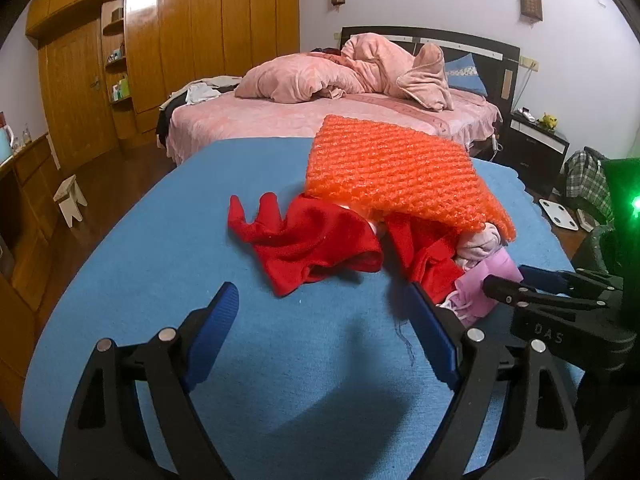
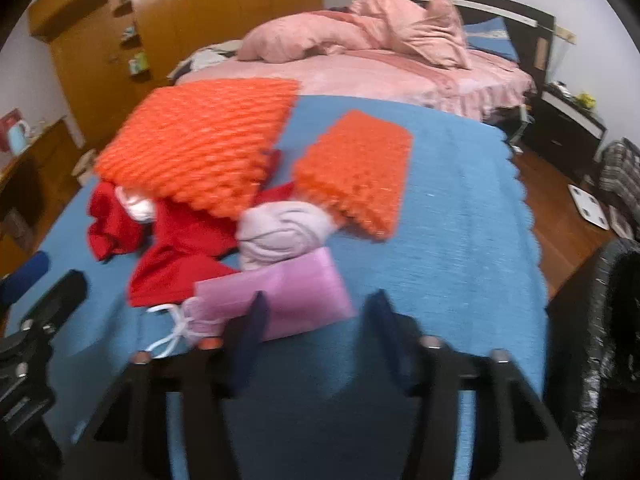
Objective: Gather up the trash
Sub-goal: 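Return the right gripper to the pile and grasp the pink face mask, then grasp the red cloth with the left gripper while the right holds the pink mask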
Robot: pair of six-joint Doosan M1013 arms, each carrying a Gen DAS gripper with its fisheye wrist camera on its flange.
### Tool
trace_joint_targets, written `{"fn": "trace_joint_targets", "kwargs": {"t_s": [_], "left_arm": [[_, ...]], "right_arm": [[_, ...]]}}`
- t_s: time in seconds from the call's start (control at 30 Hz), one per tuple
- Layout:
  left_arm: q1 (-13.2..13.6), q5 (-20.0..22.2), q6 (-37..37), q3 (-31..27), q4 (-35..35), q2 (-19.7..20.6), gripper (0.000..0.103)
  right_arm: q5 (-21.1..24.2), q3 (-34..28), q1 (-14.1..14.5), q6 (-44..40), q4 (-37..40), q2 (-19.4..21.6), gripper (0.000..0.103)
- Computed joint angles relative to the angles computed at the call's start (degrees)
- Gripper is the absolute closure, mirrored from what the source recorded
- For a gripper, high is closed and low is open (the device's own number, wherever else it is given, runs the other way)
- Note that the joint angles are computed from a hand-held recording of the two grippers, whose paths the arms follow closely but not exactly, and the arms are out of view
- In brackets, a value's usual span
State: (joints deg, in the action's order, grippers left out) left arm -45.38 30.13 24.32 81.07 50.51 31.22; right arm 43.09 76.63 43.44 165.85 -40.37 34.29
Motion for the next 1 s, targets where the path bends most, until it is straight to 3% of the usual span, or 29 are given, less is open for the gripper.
{"fn": "trace_joint_targets", "kwargs": {"t_s": [0.07,0.1,0.13,0.23,0.73,1.0], "left_arm": [[0.0,0.0,-0.1,0.1,0.4,0.0,0.02],[-0.1,-0.1,-0.2,0.1,0.6,0.0,0.02],[-0.1,-0.1,-0.4,0.1,0.8,-0.1,0.02],[-0.1,-0.1,-0.7,0.2,0.8,-0.1,0.02],[-0.5,-1.1,0.3,-0.9,0.1,0.5,0.022],[0.2,0.2,-2.0,-4.1,1.5,2.4,0.024]], "right_arm": [[-0.2,0.1,0.1,0.6,-0.3,-0.1,0.076],[-0.7,0.6,0.1,1.6,-0.4,-0.3,0.086],[-1.9,1.4,-0.1,2.8,-0.3,-0.8,0.09],[-4.7,3.4,-0.5,5.5,-1.1,-2.1,0.096],[-1.6,7.2,-0.8,13.0,-7.9,-6.4,0.096],[-2.2,6.2,-1.0,11.0,-7.4,-5.9,0.096]]}}
